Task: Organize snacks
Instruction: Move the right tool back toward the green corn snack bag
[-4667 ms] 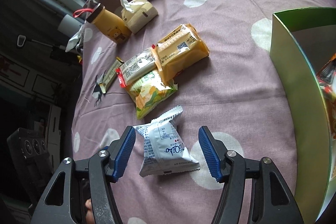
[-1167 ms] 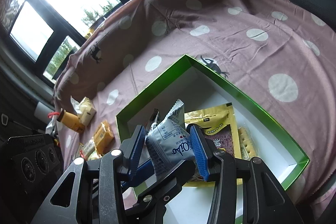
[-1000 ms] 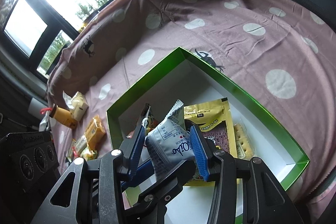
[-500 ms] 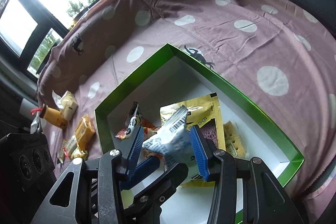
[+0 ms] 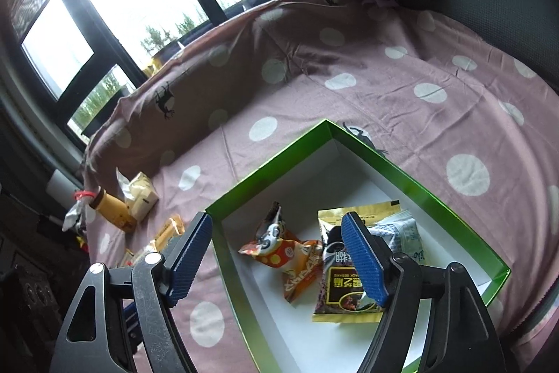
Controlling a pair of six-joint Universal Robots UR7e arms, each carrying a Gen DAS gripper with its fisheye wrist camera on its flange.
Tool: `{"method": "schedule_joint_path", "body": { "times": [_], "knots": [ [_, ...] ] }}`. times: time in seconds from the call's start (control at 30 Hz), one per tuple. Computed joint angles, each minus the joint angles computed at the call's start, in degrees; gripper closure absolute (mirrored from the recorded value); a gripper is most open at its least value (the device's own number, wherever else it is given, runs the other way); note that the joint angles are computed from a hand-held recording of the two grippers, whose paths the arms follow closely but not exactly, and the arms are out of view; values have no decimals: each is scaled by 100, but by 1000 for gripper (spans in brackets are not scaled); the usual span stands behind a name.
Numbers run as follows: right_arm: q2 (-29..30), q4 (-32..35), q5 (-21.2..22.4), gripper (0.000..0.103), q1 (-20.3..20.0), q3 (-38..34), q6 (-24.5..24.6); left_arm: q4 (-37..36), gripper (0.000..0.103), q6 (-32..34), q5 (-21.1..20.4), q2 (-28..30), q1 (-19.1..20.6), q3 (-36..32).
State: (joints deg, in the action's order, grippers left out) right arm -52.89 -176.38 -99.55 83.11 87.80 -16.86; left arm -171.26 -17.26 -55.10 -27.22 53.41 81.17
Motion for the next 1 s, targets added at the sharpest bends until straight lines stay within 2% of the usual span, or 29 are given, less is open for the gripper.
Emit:
{"method": "schedule_joint_path", "body": {
  "times": [0.1,0.23,0.3,0.4,0.5,0.67,0.83,0.9,1.0],
  "knots": [
    [86,61,218,21,88,-33,-116,-253,17,-495,696,-403,98,581],
    [288,290,507,20,242,-149,-278,-629,17,-1234,1285,-802,326,1215],
    [432,489,631,20,324,-250,-466,-687,17,-1621,1377,-911,476,1369],
    [730,905,641,20,462,-504,-685,-510,17,-1936,1295,-1030,637,1433],
    [1128,1438,448,20,607,-891,-881,-476,17,-1885,1278,-985,709,1361],
    [1900,2056,-94,20,810,-1628,-1119,56,17,-1899,1473,-897,773,1179],
    [2471,2462,-545,20,939,-2197,-1508,779,18,-2384,1798,-1009,812,1202],
    [2653,2560,-717,20,987,-2377,-1624,685,18,-2456,1889,-1087,814,1321],
    [2836,2650,-863,20,1021,-2511,-1767,482,18,-2463,1762,-1177,844,1443]
  ]
}}
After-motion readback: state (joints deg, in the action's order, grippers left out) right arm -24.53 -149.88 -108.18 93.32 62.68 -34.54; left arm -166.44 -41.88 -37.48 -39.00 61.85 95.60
